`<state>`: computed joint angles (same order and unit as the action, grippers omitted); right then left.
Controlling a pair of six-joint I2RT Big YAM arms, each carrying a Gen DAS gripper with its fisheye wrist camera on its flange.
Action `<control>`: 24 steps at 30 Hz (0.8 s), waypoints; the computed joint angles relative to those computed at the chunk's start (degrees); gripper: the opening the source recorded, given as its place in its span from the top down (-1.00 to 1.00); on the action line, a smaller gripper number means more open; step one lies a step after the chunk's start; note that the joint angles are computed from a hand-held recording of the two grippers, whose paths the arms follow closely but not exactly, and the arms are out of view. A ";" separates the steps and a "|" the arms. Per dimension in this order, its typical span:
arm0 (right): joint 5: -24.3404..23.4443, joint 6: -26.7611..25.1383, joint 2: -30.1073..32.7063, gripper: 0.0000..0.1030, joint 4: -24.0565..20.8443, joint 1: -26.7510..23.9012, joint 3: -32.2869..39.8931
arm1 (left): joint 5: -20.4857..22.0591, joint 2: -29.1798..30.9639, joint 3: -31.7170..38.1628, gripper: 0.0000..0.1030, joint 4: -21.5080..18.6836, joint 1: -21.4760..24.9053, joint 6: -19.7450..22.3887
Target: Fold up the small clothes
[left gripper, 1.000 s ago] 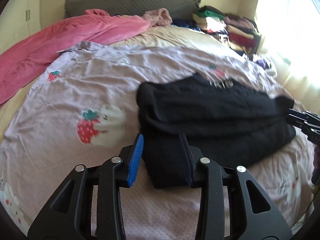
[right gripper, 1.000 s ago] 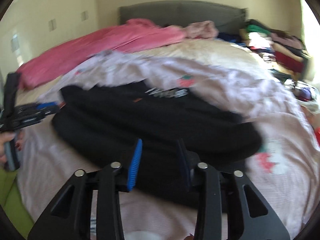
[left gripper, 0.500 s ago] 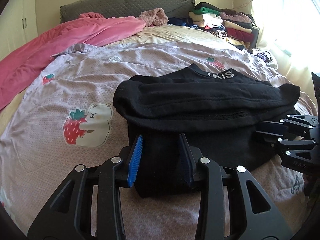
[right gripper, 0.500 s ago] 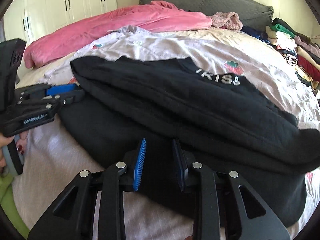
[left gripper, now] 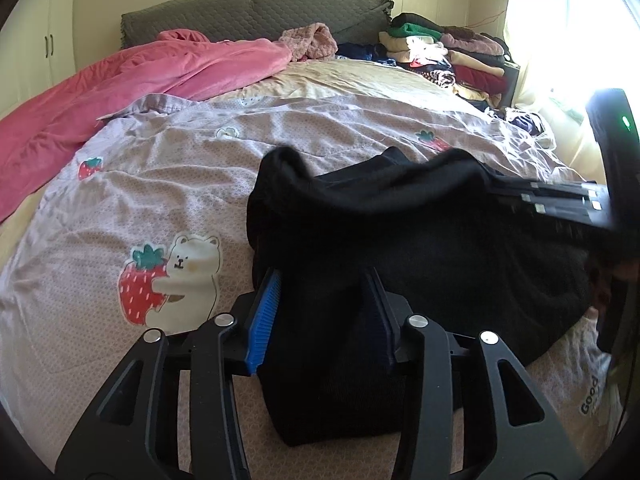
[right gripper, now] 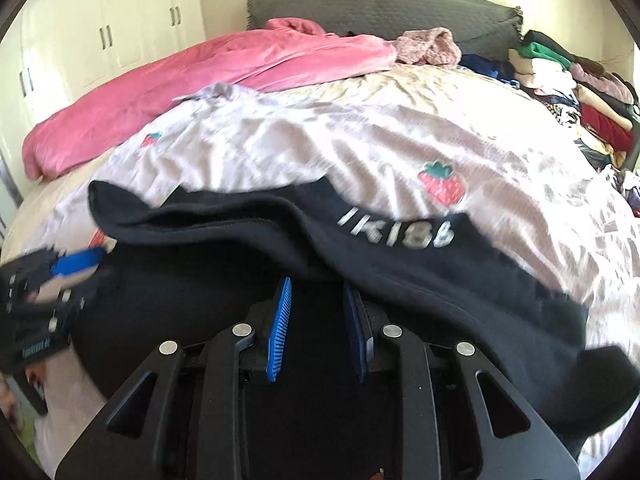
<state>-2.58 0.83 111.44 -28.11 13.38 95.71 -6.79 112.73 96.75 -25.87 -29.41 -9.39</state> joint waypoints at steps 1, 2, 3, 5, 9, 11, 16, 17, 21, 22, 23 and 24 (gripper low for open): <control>0.30 0.13 0.71 0.52 -0.56 -0.40 1.57 | 0.11 0.52 0.96 0.31 -0.32 0.05 -0.10; 0.60 0.33 1.25 0.52 -1.06 -0.74 2.85 | 0.15 1.06 1.97 0.29 -0.92 0.12 -0.21; 1.07 0.49 1.68 0.52 -1.45 -1.07 3.95 | 0.21 1.74 3.33 0.29 -1.96 0.27 -0.52; 2.56 0.82 2.02 0.50 -1.72 -1.95 5.66 | 0.07 3.52 7.04 0.28 -4.65 0.83 -2.71; 1.94 1.72 -2.19 0.46 2.22 -4.07 1.46 | -0.36 7.79 15.96 0.28 -10.47 2.06 -7.80; 2.07 2.30 -5.31 0.36 4.23 -5.44 -2.21 | 0.42 8.98 18.38 0.21 -10.93 2.54 -9.35; 3.04 2.55 -11.22 -0.04 5.23 -10.49 -9.65 | 1.68 8.58 16.01 0.02 -7.66 3.36 -9.35; 3.30 2.21 -11.16 -0.07 4.04 -11.47 -10.01 | 1.75 8.73 15.98 -0.03 -7.50 3.37 -8.49; 3.86 4.76 -8.74 -0.09 0.15 -13.48 -9.04 | 4.39 10.17 16.98 -0.06 -8.03 3.93 -7.37; 3.48 5.89 -7.84 -0.09 -0.03 -13.78 -8.65 | 6.22 10.48 17.39 -0.12 -8.08 4.26 -7.60; 3.33 6.77 -6.97 -0.09 -0.42 -13.89 -8.09 | 6.92 10.66 17.71 -0.17 -8.48 4.42 -7.47; 3.19 7.64 -6.10 -0.10 -0.53 -13.94 -7.52 | 7.09 10.73 17.84 -0.18 -8.66 4.52 -7.59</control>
<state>0.61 8.47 105.34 -28.65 -0.57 88.19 0.30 123.46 114.60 -34.53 -24.89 -16.98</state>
